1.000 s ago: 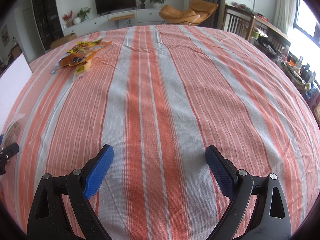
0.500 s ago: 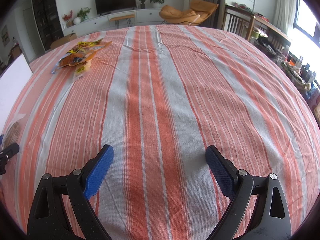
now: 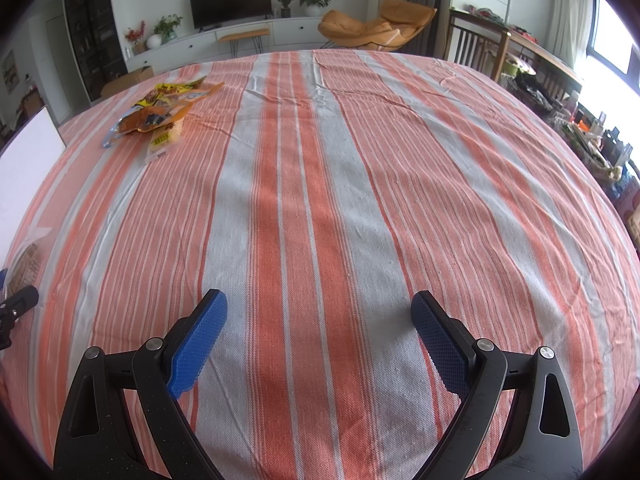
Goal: Organize snacks
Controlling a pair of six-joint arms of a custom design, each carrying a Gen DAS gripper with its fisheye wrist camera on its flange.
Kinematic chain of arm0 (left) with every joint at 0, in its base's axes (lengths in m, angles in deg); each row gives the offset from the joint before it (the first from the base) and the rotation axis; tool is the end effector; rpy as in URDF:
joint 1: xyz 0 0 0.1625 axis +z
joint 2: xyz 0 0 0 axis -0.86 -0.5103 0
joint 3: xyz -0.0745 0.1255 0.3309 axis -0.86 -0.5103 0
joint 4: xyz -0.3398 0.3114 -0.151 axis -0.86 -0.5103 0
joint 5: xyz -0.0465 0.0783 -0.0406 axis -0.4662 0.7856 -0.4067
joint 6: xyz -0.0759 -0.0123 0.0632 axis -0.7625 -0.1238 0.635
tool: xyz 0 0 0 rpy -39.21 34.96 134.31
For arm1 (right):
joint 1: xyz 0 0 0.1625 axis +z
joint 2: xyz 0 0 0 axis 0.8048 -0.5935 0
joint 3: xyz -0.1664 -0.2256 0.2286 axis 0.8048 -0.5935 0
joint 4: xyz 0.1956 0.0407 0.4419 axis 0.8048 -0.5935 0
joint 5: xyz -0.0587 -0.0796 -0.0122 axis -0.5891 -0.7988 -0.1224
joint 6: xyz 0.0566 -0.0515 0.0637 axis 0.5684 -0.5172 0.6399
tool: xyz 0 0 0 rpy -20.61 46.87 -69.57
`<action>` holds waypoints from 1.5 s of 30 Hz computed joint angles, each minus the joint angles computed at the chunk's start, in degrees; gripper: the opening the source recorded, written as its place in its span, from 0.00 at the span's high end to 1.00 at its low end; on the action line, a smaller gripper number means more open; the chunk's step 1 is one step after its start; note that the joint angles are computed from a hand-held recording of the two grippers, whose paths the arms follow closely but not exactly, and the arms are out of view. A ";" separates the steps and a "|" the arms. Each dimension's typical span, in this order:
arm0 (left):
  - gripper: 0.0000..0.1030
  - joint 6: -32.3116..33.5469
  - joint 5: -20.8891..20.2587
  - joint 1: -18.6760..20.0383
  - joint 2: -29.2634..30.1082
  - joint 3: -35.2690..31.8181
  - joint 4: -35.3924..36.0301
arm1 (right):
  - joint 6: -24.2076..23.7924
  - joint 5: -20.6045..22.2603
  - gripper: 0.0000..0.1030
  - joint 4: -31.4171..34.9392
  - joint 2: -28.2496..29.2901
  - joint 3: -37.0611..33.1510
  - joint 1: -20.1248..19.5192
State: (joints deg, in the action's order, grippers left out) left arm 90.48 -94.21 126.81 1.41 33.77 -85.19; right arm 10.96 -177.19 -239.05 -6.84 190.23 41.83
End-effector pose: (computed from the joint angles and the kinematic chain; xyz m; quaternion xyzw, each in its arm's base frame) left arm -0.0287 -0.5843 0.0871 0.2343 0.8889 -0.2284 0.3205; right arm 0.1064 -0.4824 0.0029 -0.0028 -0.8516 0.3408 0.3983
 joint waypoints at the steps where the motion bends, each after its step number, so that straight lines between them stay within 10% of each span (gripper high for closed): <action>1: 0.00 0.00 0.00 0.00 0.00 0.00 0.00 | 0.02 0.00 0.08 0.00 0.01 0.00 0.01; 21: 0.00 -0.16 -0.35 0.00 0.03 -0.18 0.18 | 0.28 -0.19 0.07 0.17 -0.01 0.00 0.05; 28: 0.00 -0.16 -0.32 -0.02 0.08 -0.20 0.15 | -7.78 7.63 0.06 9.31 -4.03 0.65 -0.80; 38: 0.00 -0.19 -0.35 -0.04 0.10 -0.22 0.15 | -23.70 5.73 0.06 33.95 8.16 -29.82 5.06; 45: 0.00 -0.21 -0.39 -0.05 0.10 -0.22 0.16 | -21.60 -0.12 0.06 51.59 24.12 -53.40 4.83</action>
